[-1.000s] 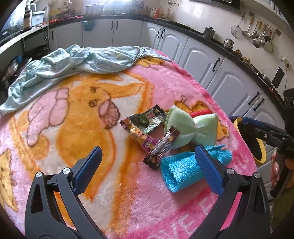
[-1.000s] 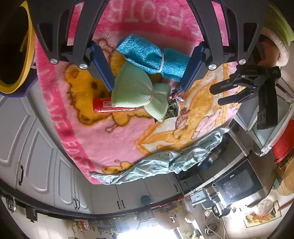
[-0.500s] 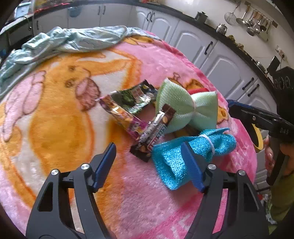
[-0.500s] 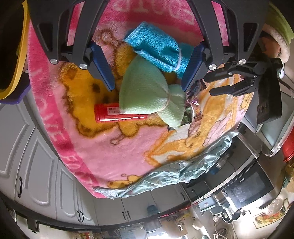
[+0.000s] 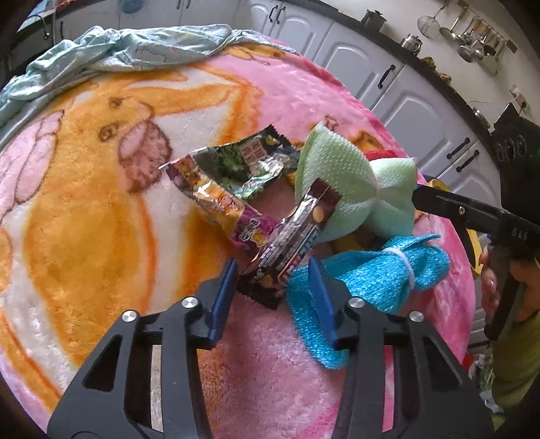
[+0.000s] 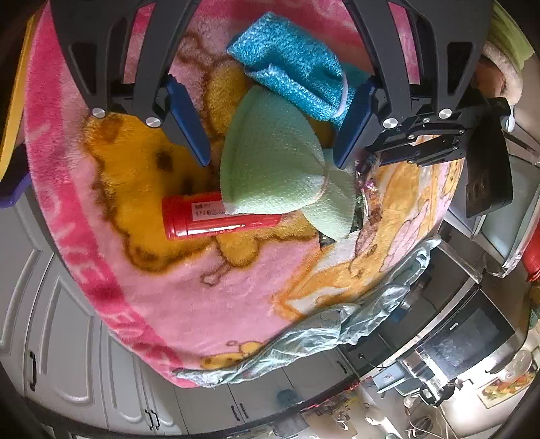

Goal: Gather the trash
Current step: 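Grasp the brown chocolate bar wrapper with the left tool while the right tool grasps the green mesh sponge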

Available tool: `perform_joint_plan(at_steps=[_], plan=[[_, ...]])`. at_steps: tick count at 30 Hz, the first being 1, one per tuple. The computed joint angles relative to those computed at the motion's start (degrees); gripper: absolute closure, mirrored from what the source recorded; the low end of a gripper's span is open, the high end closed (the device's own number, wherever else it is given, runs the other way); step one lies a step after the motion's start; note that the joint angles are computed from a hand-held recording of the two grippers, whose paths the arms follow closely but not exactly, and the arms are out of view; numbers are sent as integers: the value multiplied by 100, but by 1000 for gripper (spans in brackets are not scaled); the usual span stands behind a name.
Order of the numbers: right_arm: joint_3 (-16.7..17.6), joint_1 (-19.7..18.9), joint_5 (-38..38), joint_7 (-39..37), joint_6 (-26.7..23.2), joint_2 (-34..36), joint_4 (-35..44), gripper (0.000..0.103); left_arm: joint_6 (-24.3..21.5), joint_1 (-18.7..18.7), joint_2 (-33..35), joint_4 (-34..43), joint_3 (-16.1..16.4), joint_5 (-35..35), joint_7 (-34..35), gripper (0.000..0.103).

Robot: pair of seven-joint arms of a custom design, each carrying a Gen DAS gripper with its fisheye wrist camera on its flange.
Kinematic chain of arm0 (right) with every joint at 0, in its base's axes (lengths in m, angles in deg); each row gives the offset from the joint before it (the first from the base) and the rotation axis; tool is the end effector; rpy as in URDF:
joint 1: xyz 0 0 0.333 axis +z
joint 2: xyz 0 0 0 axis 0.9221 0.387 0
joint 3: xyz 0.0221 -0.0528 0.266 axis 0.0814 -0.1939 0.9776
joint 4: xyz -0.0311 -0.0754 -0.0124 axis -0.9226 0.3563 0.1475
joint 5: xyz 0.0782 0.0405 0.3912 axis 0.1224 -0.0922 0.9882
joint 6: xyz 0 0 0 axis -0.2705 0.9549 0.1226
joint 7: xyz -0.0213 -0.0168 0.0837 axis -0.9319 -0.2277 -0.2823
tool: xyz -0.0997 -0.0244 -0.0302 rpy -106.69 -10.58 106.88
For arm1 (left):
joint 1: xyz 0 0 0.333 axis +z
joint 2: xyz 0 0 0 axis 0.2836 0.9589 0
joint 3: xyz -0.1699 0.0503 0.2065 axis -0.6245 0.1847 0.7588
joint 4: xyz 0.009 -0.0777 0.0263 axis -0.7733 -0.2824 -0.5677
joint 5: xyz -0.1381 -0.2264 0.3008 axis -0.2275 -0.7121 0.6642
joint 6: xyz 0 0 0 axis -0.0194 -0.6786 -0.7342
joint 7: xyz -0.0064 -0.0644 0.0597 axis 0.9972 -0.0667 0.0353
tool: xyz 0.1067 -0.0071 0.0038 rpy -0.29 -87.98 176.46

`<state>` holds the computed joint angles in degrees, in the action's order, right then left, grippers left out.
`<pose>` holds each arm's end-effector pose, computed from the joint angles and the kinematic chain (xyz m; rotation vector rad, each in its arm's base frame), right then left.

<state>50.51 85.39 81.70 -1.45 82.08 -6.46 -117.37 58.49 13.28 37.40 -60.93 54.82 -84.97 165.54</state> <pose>0.5781 0.2449 0.4496 -1.8533 1.6139 -0.0241 0.5701 -0.0925 0.4422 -1.7820 2.3593 -0.9049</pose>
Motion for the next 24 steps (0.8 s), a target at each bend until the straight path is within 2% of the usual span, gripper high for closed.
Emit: perform_joint_plan(at_steps=[2, 4, 6, 9, 15, 24], plan=[[-2, -15, 74, 29, -47, 75, 59, 30, 20, 1, -4, -28, 3, -19, 15, 76], [16, -44, 246, -56, -93, 119, 91, 36, -3, 14, -5, -35, 21, -95, 71, 78], [26, -56, 310, -138, -111, 129, 91, 48, -32, 28, -24, -48, 33, -125, 114, 79], [53, -70, 517, -363, -117, 86, 50, 60, -51, 39, -38, -55, 45, -146, 167, 80], [53, -39, 706, -699, 67, -135, -156, 67, -19, 25, -219, -213, 84, -230, 244, 81], [15, 53, 660, -817, 403, -436, -389, 72, 86, -67, -561, -408, 214, -294, 301, 81]])
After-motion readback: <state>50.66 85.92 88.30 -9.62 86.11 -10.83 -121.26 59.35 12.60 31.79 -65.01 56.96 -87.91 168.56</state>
